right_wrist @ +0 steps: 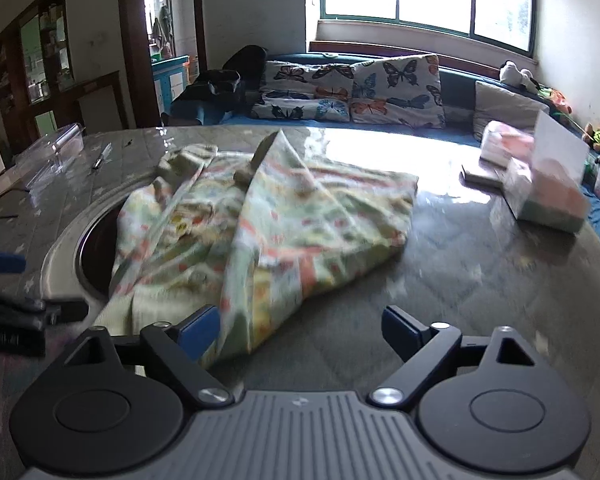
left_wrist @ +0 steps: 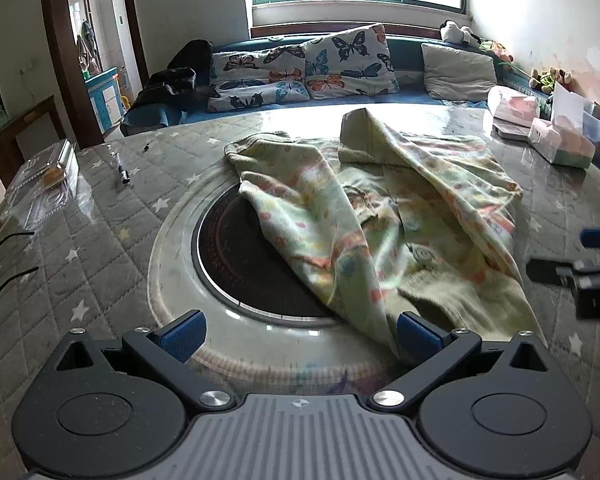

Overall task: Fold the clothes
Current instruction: 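Grasp the shirt hem with the right gripper and lift it to spread the shirt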

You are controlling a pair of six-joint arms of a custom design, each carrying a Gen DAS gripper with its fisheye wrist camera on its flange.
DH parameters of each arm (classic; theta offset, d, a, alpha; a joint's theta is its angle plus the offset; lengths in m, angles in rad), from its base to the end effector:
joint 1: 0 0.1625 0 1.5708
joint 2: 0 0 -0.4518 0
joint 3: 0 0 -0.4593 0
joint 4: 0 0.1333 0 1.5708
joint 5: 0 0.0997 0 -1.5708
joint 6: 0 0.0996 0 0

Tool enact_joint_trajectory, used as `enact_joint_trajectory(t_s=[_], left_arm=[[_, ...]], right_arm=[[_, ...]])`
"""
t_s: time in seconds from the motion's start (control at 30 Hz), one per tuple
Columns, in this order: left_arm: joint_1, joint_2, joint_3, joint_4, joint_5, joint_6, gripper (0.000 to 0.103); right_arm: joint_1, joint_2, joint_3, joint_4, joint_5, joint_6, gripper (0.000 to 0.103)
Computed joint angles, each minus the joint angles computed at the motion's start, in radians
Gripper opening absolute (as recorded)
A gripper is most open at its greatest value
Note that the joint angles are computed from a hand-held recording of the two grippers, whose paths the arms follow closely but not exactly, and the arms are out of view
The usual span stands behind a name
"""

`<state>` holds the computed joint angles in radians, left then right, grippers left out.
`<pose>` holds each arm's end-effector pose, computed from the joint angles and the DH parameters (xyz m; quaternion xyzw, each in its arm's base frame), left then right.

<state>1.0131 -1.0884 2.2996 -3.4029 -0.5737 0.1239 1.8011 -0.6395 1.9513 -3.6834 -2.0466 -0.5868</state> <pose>-0.0719 -0.5253 0.1469 0.1419 0.8370 -0.3600 0.3869 0.2253 -0.5769 -0.0019 0.2713 -0.8578 0.3343 0.2808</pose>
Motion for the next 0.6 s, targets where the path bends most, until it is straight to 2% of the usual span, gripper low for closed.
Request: enact_joint_trajectory(t_s=[0.27, 0.6], left_arm=[[0.037, 0.009, -0.048, 0.031, -0.022, 0.003, 0.103], [0.080, 0.001, -0.088, 0.074, -0.031, -0.030, 0.103]], right_arm=[[-0.004, 0.044, -0.211, 0.205, 0.053, 0.009, 0.071], [0.003, 0.245, -0.618, 0.425, 0.051, -0.062, 0.059]])
